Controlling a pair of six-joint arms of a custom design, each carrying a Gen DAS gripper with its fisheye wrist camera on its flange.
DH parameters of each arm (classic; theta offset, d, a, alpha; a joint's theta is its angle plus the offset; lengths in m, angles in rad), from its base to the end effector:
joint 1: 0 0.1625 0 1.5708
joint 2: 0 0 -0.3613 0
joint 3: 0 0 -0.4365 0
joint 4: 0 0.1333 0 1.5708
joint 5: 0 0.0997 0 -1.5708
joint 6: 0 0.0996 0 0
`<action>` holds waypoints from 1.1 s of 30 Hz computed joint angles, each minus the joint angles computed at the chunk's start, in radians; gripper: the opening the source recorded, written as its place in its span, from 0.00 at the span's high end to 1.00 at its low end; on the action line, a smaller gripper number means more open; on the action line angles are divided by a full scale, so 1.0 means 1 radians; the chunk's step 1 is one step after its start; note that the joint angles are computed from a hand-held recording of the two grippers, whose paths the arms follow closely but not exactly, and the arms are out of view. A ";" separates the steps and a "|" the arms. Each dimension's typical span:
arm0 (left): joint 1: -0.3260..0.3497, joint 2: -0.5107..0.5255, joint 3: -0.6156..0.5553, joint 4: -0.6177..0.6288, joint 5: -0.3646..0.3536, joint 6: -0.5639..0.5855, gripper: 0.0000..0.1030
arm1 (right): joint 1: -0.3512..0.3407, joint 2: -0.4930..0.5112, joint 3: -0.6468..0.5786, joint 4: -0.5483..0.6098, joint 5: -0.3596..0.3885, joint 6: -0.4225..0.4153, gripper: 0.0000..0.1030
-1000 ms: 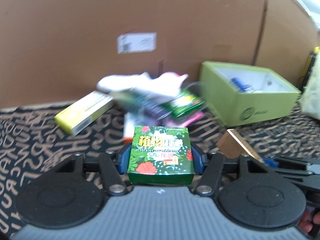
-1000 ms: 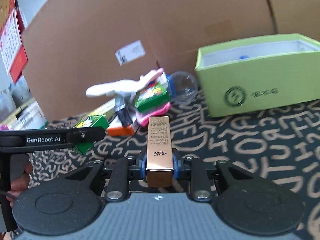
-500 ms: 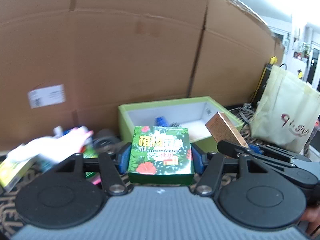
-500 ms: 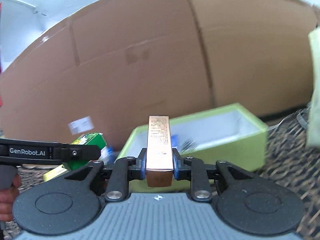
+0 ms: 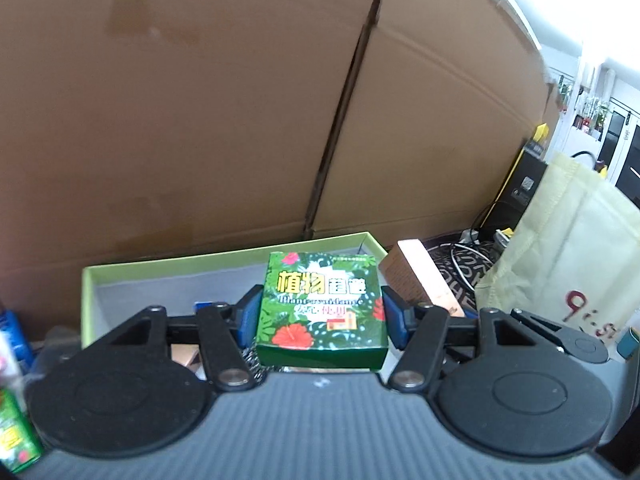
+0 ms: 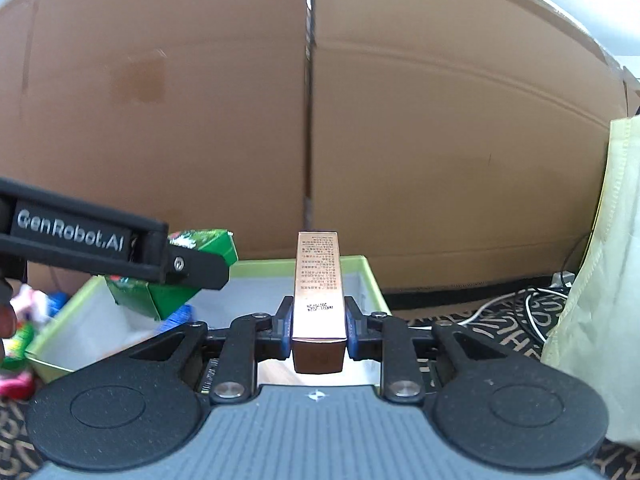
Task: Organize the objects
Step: 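Lower both boxes into the shoebox and open both tools, then grasp the dark slim box with the left tool while the right tool grasps a green box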
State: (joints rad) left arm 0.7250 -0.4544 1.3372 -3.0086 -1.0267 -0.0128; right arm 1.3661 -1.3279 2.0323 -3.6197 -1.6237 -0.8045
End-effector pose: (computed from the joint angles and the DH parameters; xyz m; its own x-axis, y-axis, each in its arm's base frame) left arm -0.4249 -0.6234 -0.0360 -0.7796 0.4523 -0.4332 0.6262 0.5694 -0.5325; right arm 0.0158 -0.5536 0.3054 -0.7036 0.0175 0.7103 -0.6653 0.3349 -0.6672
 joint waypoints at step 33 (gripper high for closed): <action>-0.164 -0.564 0.842 -0.218 0.340 -0.241 0.00 | -0.031 -0.209 0.498 -0.170 0.244 0.124 0.16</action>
State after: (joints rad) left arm 0.5614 -1.0181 2.1788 -3.2263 -0.6867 -0.2542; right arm 1.3347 -1.5366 2.5306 -3.7901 -1.3795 -0.6807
